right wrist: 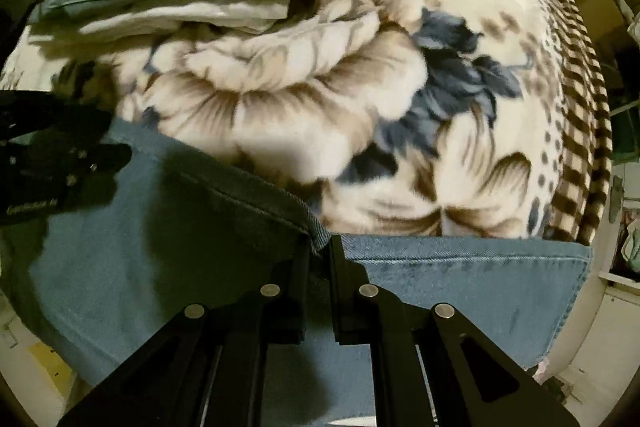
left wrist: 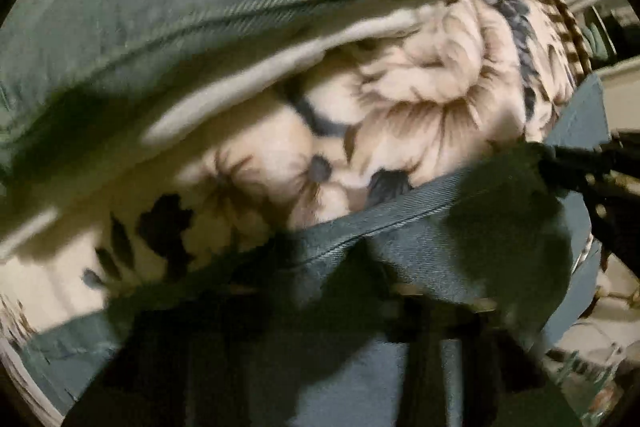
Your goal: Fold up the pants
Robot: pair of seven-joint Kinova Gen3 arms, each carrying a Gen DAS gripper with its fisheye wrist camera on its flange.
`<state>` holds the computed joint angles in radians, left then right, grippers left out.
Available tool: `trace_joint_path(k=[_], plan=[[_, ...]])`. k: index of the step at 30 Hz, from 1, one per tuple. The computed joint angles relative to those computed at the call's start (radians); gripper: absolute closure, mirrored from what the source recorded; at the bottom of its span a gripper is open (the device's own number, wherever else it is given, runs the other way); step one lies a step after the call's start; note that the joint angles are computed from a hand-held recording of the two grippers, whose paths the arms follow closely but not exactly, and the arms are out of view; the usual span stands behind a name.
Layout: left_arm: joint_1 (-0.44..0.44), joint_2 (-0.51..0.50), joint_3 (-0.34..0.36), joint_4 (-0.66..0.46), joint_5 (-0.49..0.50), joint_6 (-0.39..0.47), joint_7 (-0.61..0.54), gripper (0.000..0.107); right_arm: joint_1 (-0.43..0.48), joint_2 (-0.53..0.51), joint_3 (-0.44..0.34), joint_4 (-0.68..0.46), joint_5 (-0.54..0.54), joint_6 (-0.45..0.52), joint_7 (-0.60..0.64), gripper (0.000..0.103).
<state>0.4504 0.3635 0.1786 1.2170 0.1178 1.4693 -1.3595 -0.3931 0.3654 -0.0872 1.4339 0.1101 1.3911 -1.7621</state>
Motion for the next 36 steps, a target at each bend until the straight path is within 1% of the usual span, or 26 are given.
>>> trace_joint_path(k=[2, 4, 8, 10, 12, 13, 14, 15, 17, 18, 19, 21, 23, 24, 25, 26, 27, 28, 29, 30, 31, 32, 33, 34, 36], plan=[[0.015, -0.015, 0.003, 0.013, -0.024, -0.013, -0.010, 0.103, -0.002, -0.001, 0.000, -0.001, -0.001, 0.000, -0.007, 0.094], [0.025, -0.052, 0.000, 0.044, -0.038, -0.042, 0.003, 0.105, -0.002, -0.010, 0.000, 0.004, -0.002, -0.005, -0.013, 0.094], [0.003, -0.173, -0.001, 0.119, -0.016, -0.093, 0.043, 0.106, 0.005, -0.040, 0.000, 0.011, -0.018, -0.007, -0.029, 0.094], [-0.004, -0.231, 0.005, 0.142, -0.016, -0.102, 0.073, 0.107, 0.007, -0.067, -0.002, 0.024, -0.024, -0.014, -0.043, 0.094], [-0.009, -0.289, 0.008, 0.161, -0.013, -0.098, 0.098, 0.107, 0.022, -0.111, -0.002, 0.056, -0.034, -0.026, -0.046, 0.094], [-0.019, -0.298, 0.025, 0.156, -0.013, -0.094, 0.117, 0.107, 0.022, -0.134, -0.004, 0.069, -0.036, -0.027, -0.060, 0.094], [-0.011, -0.321, 0.027, 0.163, -0.016, -0.093, 0.153, 0.107, 0.019, -0.160, -0.007, 0.083, -0.032, -0.025, -0.074, 0.094], [-0.021, -0.348, 0.040, 0.170, -0.003, -0.080, 0.192, 0.107, 0.023, -0.185, -0.010, 0.096, -0.038, -0.023, -0.081, 0.094], [-0.059, -0.382, 0.089, 0.189, 0.043, -0.082, 0.226, 0.107, 0.014, -0.259, -0.027, 0.136, -0.059, -0.005, -0.126, 0.094], [-0.065, -0.411, 0.093, 0.207, 0.074, -0.072, 0.250, 0.107, 0.013, -0.288, -0.036, 0.152, -0.063, 0.002, -0.139, 0.094], [-0.053, -0.422, 0.079, 0.221, 0.115, -0.065, 0.291, 0.107, 0.006, -0.316, -0.040, 0.162, -0.077, 0.014, -0.154, 0.094], [-0.024, -0.455, -0.001, 0.275, 0.196, -0.068, 0.372, 0.107, 0.024, -0.360, -0.050, 0.188, -0.122, 0.030, -0.148, 0.094], [0.031, -0.471, -0.093, 0.340, 0.277, -0.124, 0.454, 0.106, 0.011, -0.392, -0.075, 0.205, -0.122, 0.050, -0.163, 0.094], [0.043, -0.482, -0.136, 0.382, 0.318, -0.165, 0.494, 0.103, 0.006, -0.398, -0.085, 0.216, -0.115, 0.053, -0.172, 0.094], [0.043, -0.485, -0.160, 0.409, 0.359, -0.206, 0.534, 0.094, -0.001, -0.399, -0.095, 0.227, -0.108, 0.052, -0.186, 0.094], [0.026, -0.489, -0.169, 0.442, 0.399, -0.246, 0.557, 0.087, -0.004, -0.387, -0.099, 0.240, -0.098, 0.038, -0.197, 0.094], [-0.011, -0.494, -0.178, 0.480, 0.440, -0.287, 0.579, 0.074, -0.007, -0.377, -0.101, 0.244, -0.088, 0.030, -0.205, 0.094], [-0.047, -0.486, -0.169, 0.506, 0.477, -0.328, 0.589, 0.062, -0.015, -0.372, -0.106, 0.246, -0.076, 0.027, -0.220, 0.094], [-0.093, -0.484, -0.148, 0.535, 0.498, -0.365, 0.615, 0.059, -0.021, -0.365, -0.108, 0.242, -0.064, 0.027, -0.235, 0.094], [-0.139, -0.478, -0.111, 0.545, 0.503, -0.390, 0.634, 0.055, -0.021, -0.359, -0.105, 0.238, -0.058, 0.024, -0.243, 0.094], [-0.186, -0.462, -0.084, 0.558, 0.505, -0.413, 0.666, 0.055, -0.023, -0.354, -0.103, 0.233, -0.052, 0.023, -0.249, 0.094], [-0.213, -0.449, -0.067, 0.563, 0.504, -0.420, 0.684, 0.055, -0.026, -0.349, -0.102, 0.226, -0.042, 0.024, -0.259, 0.094], [-0.234, -0.420, -0.060, 0.567, 0.502, -0.433, 0.711, 0.055, -0.026, -0.346, -0.099, 0.222, -0.039, 0.024, -0.264, 0.094], [-0.237, -0.394, -0.065, 0.559, 0.492, -0.430, 0.722, 0.055, -0.024, -0.341, -0.095, 0.218, -0.039, 0.024, -0.266, 0.094], [-0.246, -0.339, -0.064, 0.523, 0.456, -0.404, 0.746, 0.055, -0.023, -0.335, -0.089, 0.214, -0.037, 0.021, -0.274, 0.094]])
